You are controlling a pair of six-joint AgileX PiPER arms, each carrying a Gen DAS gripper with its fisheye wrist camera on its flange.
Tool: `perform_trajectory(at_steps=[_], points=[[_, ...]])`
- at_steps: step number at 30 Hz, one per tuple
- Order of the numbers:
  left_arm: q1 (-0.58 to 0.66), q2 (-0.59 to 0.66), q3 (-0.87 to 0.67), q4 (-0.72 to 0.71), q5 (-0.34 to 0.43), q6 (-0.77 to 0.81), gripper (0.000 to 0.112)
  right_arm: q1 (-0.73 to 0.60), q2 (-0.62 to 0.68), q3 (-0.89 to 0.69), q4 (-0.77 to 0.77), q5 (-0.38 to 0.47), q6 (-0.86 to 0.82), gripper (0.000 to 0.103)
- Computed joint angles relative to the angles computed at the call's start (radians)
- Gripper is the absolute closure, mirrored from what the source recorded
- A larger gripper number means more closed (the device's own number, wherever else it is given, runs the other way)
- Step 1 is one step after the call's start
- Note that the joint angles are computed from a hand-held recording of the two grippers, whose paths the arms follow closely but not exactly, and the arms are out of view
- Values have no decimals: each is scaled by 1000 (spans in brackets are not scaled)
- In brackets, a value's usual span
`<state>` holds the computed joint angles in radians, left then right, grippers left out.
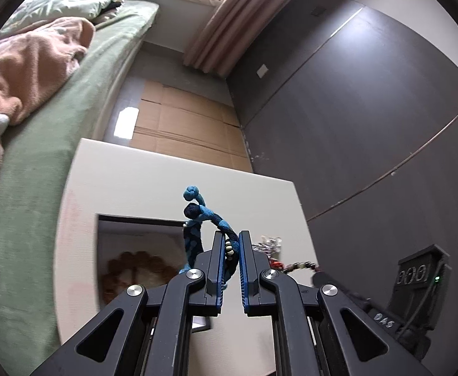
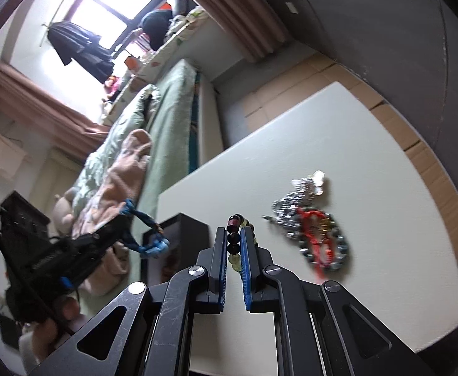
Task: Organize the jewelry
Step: 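Drop the blue bracelet into the box with the left tool while the right tool lifts the dark bracelet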
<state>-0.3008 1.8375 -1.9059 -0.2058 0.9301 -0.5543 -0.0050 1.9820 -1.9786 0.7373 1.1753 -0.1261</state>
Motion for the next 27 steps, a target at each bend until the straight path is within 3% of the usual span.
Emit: perform_trajectory(at_steps=[7,12,13,14,15,17,27], points=[[57,-17,62,-58,-3,52,104,42,-1,-1,19,-32,-2,93],[72,12,39,-48,61,16,101,70,15,-19,15,-39,20,93],[77,14,41,-62,60,22,98,76,17,-21,18,-42,23,93],[85,12,46,-83,57,33,80,79,19,-22,22,-43,22,93],[84,7,55,-89,49,33,48,84,19,-18,30,-47,18,93],[91,-20,94,-96,10,29,24,91,16,-10,48,-53,3,93],[133,-85,116,31,11,-58,24,129,13,23,211,-73,-94,93]])
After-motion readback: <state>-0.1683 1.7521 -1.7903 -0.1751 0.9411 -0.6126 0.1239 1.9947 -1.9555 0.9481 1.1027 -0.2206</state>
